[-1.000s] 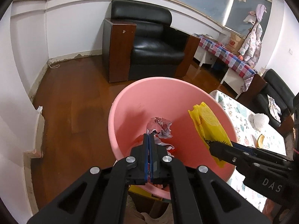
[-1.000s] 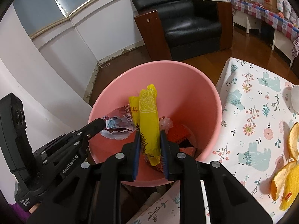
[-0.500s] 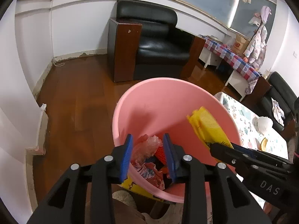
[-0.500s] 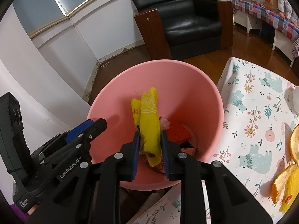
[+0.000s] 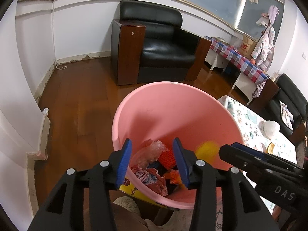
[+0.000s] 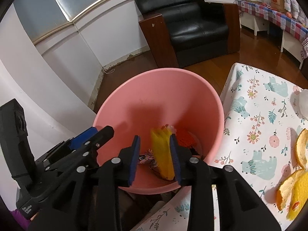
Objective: Collect trash
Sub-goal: 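Open both tools to drop the wrapper and yellow bag into the bucket, then move both open tools back over the orange peels and yellow mesh packet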
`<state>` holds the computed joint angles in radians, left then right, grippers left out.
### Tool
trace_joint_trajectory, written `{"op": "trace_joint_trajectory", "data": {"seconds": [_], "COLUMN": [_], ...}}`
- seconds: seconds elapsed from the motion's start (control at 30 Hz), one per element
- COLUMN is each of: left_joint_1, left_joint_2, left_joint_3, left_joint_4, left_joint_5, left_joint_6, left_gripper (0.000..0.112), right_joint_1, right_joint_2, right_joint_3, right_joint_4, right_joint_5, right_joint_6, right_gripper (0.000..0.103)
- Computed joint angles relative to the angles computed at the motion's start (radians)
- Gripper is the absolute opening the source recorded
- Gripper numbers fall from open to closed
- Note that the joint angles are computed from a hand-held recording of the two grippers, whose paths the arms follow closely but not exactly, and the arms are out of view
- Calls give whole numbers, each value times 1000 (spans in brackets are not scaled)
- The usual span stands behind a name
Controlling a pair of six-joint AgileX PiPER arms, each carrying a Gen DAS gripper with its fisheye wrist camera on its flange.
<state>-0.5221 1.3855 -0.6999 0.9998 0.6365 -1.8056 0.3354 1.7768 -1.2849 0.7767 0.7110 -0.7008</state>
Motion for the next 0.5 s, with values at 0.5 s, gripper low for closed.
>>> {"op": "trace_joint_trajectory", "data": {"seconds": [0.5], "left_joint_1": [-50], "left_joint_2": [-30], "left_joint_3": [-13], "left_joint_4": [-46], "left_joint_5": [-21], "left_joint_6": [23], "left_gripper": [46], "right_joint_1": [-94], "right_joint_2": [-143], "right_joint_3": [164], "right_joint_4": [41], "right_joint_5": [-47], "right_joint_6": [-134], "right_gripper": [35]}}
